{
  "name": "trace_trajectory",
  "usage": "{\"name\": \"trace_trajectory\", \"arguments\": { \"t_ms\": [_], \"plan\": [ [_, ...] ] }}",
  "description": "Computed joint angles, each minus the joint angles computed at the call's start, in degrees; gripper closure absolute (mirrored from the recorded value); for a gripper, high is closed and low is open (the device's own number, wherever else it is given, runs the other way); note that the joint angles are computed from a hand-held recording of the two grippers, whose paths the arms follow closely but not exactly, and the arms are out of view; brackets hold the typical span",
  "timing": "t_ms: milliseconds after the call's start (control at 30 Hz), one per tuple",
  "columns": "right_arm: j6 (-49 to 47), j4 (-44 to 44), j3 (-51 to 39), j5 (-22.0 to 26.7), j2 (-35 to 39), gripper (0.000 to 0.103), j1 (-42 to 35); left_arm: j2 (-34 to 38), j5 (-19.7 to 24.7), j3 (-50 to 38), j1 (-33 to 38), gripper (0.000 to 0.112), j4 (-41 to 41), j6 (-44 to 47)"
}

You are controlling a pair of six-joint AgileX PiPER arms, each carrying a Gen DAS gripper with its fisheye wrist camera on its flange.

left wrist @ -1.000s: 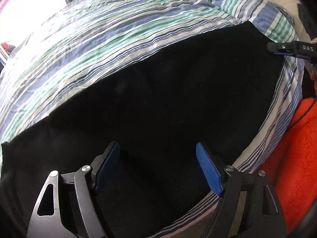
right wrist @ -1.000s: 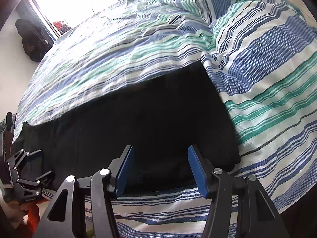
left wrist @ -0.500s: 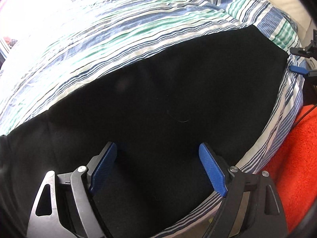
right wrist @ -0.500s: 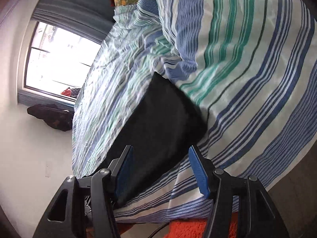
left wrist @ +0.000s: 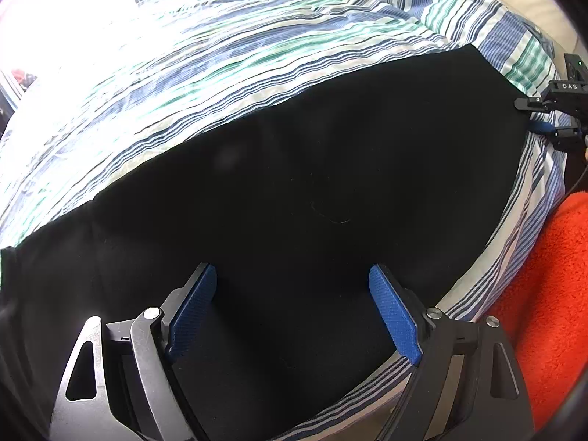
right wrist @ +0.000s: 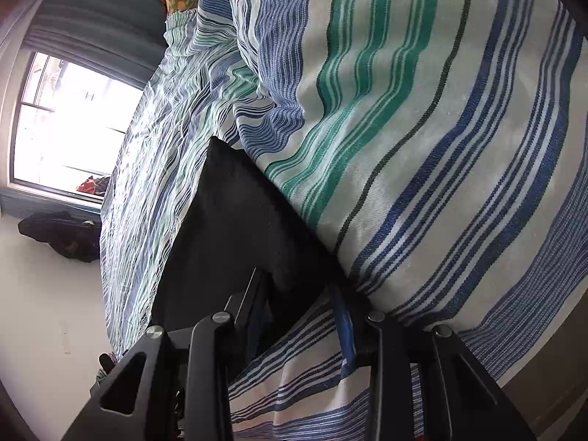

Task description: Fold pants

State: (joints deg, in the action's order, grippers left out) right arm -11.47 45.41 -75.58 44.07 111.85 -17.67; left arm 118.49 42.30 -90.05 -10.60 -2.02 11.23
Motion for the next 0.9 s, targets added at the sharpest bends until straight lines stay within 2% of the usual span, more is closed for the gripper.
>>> {"name": "trace_trajectory", "arguments": {
  "t_ms": [100, 133, 200, 267, 333, 433, 467, 567, 667, 767, 900],
  "plan": [
    [0.18, -1.53, -0.95, 0.43, 0.25, 0.066, 0.37, -0.6, -1.37, 1.53, -0.3, 0.026, 0.37, -0.34],
    [-0.21, -1.27, -1.16, -0.11, 0.31, 0.076, 0.65, -0.8, -1.92, 2.08, -0.41, 0.026, 0.57, -0.5],
    [-1.94, -0.1, 0.1, -1.61, -1.22, 0.083, 1.04, -1.22, -3.1, 3.34, -0.78, 0.026, 1.24, -0.84],
    [-1.75, -2.07, 1.74, -3.95, -4.69, 0.086, 2.63, -1.27, -3.08, 3.76, -1.1, 0.024, 1.99, -0.53],
    [-0.35, -6.71, 2.79, -6.07, -9.17, 0.087, 5.2, -0.91, -0.79, 2.23, -0.91, 0.022, 1.63, 0.15],
    [3.43, -13.66, 3.09, -7.58, -16.44, 0.087, 10.18, 0.06, 8.46, -3.9, 1.54, 0.022, -2.33, 2.16],
    [4.5, -15.2, 2.69, -7.56, -18.54, 0.087, 11.94, -0.58, 10.03, -4.75, 3.19, 0.023, -4.32, 3.06],
    [8.95, -20.86, -1.8, -5.96, -22.19, 0.087, 18.66, -4.08, 11.14, -4.93, 10.11, 0.023, -10.25, 6.33],
    [15.16, -27.93, -8.82, -4.39, -22.64, 0.087, 28.43, -6.81, 12.72, -5.2, 18.74, 0.023, -14.19, 8.19],
    [21.97, -36.39, -17.3, -3.96, -18.91, 0.087, 41.23, -9.85, 12.35, -2.62, 27.7, 0.023, -17.22, 10.36],
    [27.84, -44.77, -27.09, -5.71, -8.87, 0.087, 56.42, -11.36, 11.32, 0.89, 38.87, 0.023, -20.44, 12.94]
  ]
}}
